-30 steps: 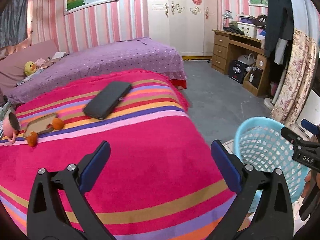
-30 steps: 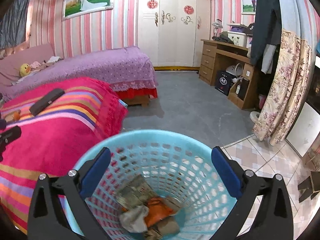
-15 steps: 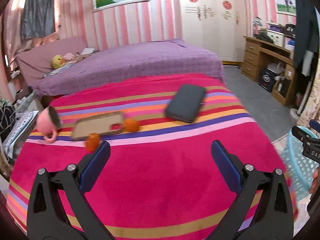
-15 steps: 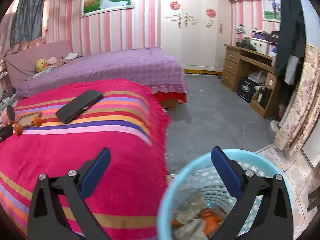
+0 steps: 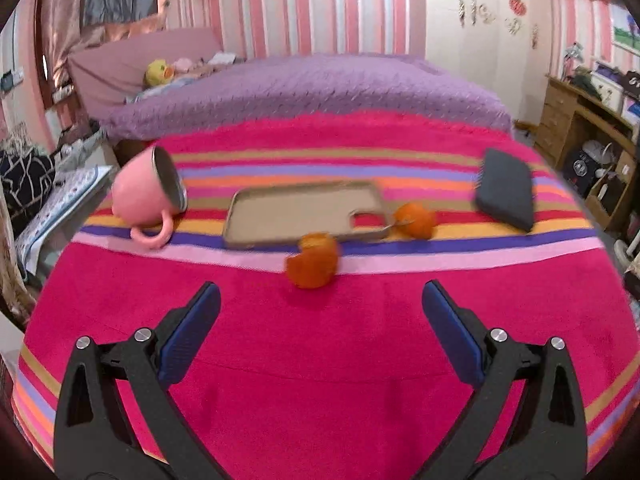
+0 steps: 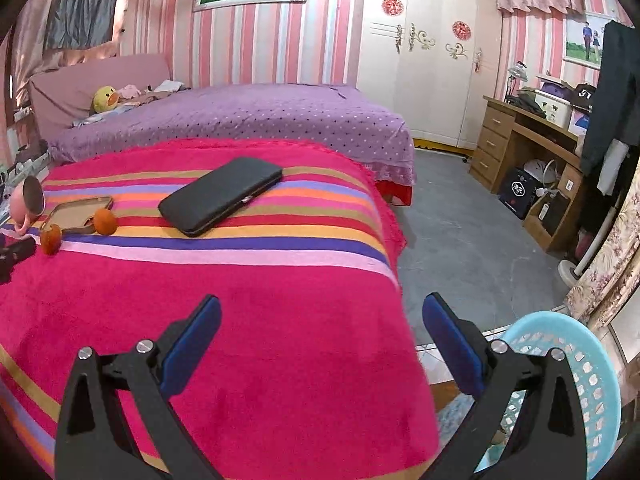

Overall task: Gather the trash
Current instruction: 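Move both tools back over the bed toward the remaining oranges, then grasp the peeled orange with the left gripper while the right gripper grasps the whole orange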

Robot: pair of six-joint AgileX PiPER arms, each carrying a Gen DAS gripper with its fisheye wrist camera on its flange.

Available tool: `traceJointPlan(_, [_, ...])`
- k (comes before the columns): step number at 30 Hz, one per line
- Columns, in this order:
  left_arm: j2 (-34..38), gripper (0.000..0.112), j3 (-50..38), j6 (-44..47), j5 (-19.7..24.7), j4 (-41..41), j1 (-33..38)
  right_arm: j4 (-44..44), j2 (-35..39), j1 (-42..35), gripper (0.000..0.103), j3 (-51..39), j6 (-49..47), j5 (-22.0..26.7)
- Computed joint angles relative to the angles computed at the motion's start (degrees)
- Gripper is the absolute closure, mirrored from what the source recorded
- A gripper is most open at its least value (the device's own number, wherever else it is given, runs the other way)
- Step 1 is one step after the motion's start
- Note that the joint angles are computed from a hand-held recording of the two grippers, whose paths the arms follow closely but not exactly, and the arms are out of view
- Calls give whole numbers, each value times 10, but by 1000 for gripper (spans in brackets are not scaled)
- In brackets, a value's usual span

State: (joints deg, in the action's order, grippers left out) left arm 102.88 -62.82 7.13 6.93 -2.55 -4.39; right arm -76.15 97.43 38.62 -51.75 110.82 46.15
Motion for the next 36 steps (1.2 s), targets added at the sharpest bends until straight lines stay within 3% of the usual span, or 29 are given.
traceJointPlan(4, [50, 15, -62, 60, 43, -50, 25, 29, 22, -3, 5, -33, -25, -1])
traceJointPlan(7, [80, 16, -106, 47, 64, -29, 30, 41, 34, -11, 5, -54, -30, -15])
traceJointPlan(10, [99, 27, -135, 114, 85, -87, 33, 64, 58, -11, 5, -88, -57, -16])
traceJointPlan(13, [126, 54, -179, 218, 142, -186, 43, 80, 85, -4, 5, -124, -85, -6])
traceJointPlan(16, [130, 80, -187, 292, 167, -261, 52, 90, 103, -3, 5, -150, -100, -23])
traceJointPlan(17, [131, 84, -188, 309, 171, -277, 56, 95, 111, -1, 5, -161, -106, -27])
traceJointPlan(23, [115, 88, -174, 372, 158, -317, 92, 144, 188, 15, 5, -295, -216, -18])
traceJointPlan(30, [138, 88, -216, 303, 158, -243, 139, 279, 300, 4, 6, -505, -411, -35])
traceJointPlan(32, [146, 88, -230, 289, 164, -233, 151, 311, 331, 5, 13, -562, -455, -31])
traceJointPlan(34, [152, 88, -242, 279, 170, -227, 158, 367, 381, 3, 28, -652, -535, -3])
traceJointPlan(36, [157, 88, -252, 268, 181, -220, 164, 421, 436, 0, 35, -752, -614, 35])
